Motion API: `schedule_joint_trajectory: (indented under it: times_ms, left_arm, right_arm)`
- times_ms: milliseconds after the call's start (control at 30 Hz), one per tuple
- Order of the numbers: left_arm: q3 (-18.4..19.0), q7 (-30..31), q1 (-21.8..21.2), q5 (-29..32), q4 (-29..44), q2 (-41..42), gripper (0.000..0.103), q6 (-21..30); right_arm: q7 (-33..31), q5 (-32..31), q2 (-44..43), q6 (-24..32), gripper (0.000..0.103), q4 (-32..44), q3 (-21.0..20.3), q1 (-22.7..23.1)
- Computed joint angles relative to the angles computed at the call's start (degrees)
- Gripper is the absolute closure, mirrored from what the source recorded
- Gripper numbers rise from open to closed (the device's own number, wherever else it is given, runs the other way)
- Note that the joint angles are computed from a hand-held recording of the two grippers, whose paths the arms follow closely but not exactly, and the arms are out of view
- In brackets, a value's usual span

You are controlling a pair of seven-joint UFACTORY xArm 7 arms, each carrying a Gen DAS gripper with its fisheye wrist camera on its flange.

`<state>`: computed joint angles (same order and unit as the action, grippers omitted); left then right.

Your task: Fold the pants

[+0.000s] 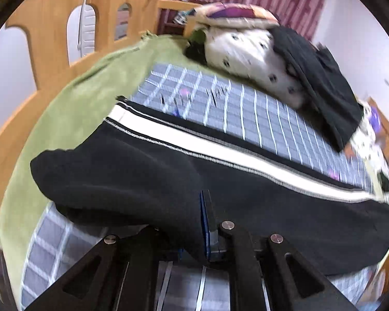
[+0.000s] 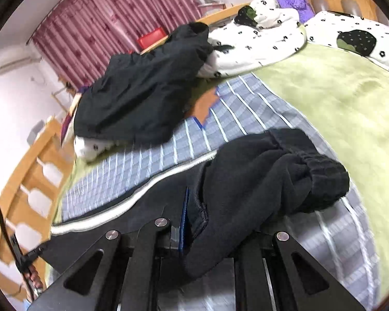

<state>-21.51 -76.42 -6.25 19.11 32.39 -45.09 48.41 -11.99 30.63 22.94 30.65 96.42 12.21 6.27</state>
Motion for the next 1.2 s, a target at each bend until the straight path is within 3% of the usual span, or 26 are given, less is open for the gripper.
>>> schedule_joint_trajectory:
  times_ms: [100,200,267,333,467,533,633,733,833,867,933,967,1067,1200]
  left_arm:
    - [-2.7,-2.2,-2.0,-1.3,-2.0,1.1,0.089,2.3]
    - [-4.7,-6.1,-2.4,-0.1,-3.2,3.5,0.085,3.4]
    - [-5.4,-8.4,-2.5,0.8,-1.7,4.6,0.070,6.7]
    - [-4.7,-8.6,-3.8,1.1,-0.5,4.6,0.032,10.3]
    - [-5.4,-12.6,-6.1,2.7,-3.1,0.1,0.027,11.5]
    - [-5.1,-14.3,-7.2,1.8,-4.6,-1.4,0.026,11.7]
    - [-4.8,-17.8,-8.7,0.1,-7.7,-5.0,0.026,10.0]
    - [-5.7,-21.0,-9.6,-1.0,-10.0,-8.5,0.026,9.0]
    - [-6.2,-23.8,-10.0,-1.5,-12.1,-11.1,0.026,7.0]
    - [-6.2,-24.4,-10.2,-1.8,-12.8,-11.7,0.025,6.4]
    - [-5.8,-24.7,-9.8,-1.8,-13.6,-11.9,0.025,5.5]
    - [-5.6,-24.6,-9.2,-1.5,-13.7,-11.6,0.025,4.9]
    - [-4.1,-24.7,-7.8,-1.0,-15.1,-12.5,0.025,2.0]
    - [-2.2,-25.7,-4.5,-1.2,-17.4,-15.0,0.025,0.0]
  right_arm:
    - [-5.0,2.7,-4.7,0.6,0.089,-9.4,0.0,-2.6]
    - [-4.2,2.6,-4.6,-0.7,0.085,-14.3,-1.5,-1.9]
    - [-0.8,-0.3,-4.6,-1.2,0.067,-16.5,-3.1,-0.7]
    - [-4.2,3.8,-6.8,-2.6,0.062,-19.8,-1.4,-2.8]
    - [-8.4,11.6,-11.1,-10.7,0.032,-24.6,-1.3,-4.0]
    - [-9.8,16.1,-9.9,-12.6,0.026,-23.3,-1.0,-4.7]
    - [-5.1,15.8,-3.4,-7.6,0.026,-16.0,-1.4,-5.2]
    - [0.8,14.0,1.0,-7.6,0.026,-11.4,-1.5,-4.3]
    - [9.0,2.9,1.9,-9.1,0.062,-8.6,-6.0,-0.1]
    - [7.6,2.1,1.7,-10.3,0.065,-8.5,-4.9,-1.1]
    - [0.3,5.3,2.0,-11.4,0.065,-6.4,1.3,-6.5]
    - [-0.9,5.1,2.5,-11.9,0.065,-5.1,1.5,-6.5]
    - [2.7,-2.1,3.3,-12.9,0.064,-3.5,-2.1,-3.1]
    - [13.8,-12.2,5.0,-5.4,0.059,-2.4,-7.6,0.3]
